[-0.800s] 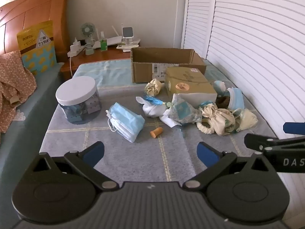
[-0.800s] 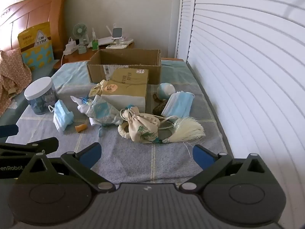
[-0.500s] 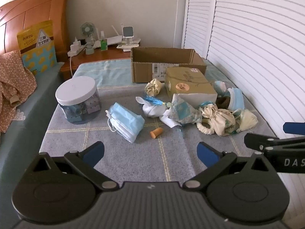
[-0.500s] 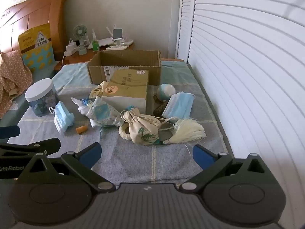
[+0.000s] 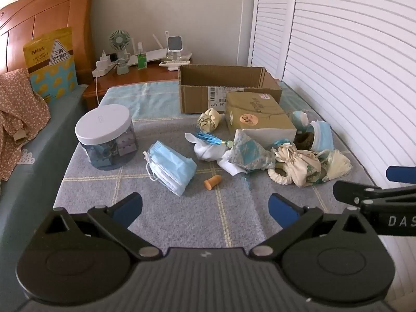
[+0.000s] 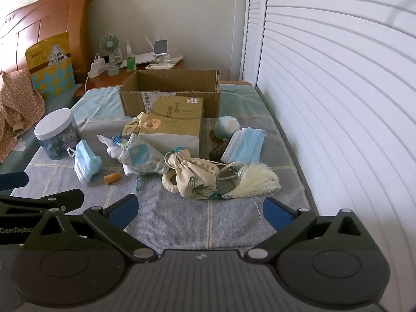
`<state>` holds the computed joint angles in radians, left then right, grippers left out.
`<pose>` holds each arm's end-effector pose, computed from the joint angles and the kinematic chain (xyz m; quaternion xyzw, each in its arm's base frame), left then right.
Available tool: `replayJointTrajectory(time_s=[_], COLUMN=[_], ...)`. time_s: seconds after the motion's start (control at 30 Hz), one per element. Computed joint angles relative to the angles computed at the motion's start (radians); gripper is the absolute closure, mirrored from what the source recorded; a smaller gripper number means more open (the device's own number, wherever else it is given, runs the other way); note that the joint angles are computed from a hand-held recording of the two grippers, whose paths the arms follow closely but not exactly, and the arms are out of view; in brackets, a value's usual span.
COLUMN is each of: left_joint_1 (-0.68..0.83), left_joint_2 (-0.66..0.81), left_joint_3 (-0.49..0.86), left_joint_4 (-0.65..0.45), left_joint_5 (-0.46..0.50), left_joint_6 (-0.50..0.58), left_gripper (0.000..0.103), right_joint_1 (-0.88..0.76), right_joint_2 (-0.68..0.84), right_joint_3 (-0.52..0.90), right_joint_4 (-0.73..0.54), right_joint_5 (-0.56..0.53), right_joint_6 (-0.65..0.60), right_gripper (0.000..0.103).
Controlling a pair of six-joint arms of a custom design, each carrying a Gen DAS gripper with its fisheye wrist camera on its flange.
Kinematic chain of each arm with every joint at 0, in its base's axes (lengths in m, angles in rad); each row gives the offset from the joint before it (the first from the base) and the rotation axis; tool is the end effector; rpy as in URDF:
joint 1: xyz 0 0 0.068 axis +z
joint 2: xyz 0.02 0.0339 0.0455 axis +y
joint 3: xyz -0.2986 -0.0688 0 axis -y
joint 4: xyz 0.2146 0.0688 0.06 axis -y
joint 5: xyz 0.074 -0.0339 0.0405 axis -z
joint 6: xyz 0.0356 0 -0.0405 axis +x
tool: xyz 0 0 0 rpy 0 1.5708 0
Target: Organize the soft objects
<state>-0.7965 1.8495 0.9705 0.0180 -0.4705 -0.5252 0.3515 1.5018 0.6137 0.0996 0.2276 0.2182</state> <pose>0.2592 -0.2419 0.1934 0.0431 0.9144 -0.0349 0.4009 0.2450 0.0813 0.2057 -0.0180 0.9193 0.0057 0.3930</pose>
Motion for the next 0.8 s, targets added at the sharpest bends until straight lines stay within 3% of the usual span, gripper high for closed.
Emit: replayJointTrajectory(time_s=[0.8], left_joint_1=[0.004], left_joint_2=[-0.001], left_joint_3=[-0.001], left_joint_4=[0.003], left_joint_5=[-0.005], left_joint_6=[-0.003], left_gripper=[0.001], right_joint_1=[-0.005], right_joint_2=[-0.01], right_joint_3=[0.007], right_joint_4=[-0.01], right_joint_5=[-0.002], right_joint_6=[-0.009], right_gripper=[0.0])
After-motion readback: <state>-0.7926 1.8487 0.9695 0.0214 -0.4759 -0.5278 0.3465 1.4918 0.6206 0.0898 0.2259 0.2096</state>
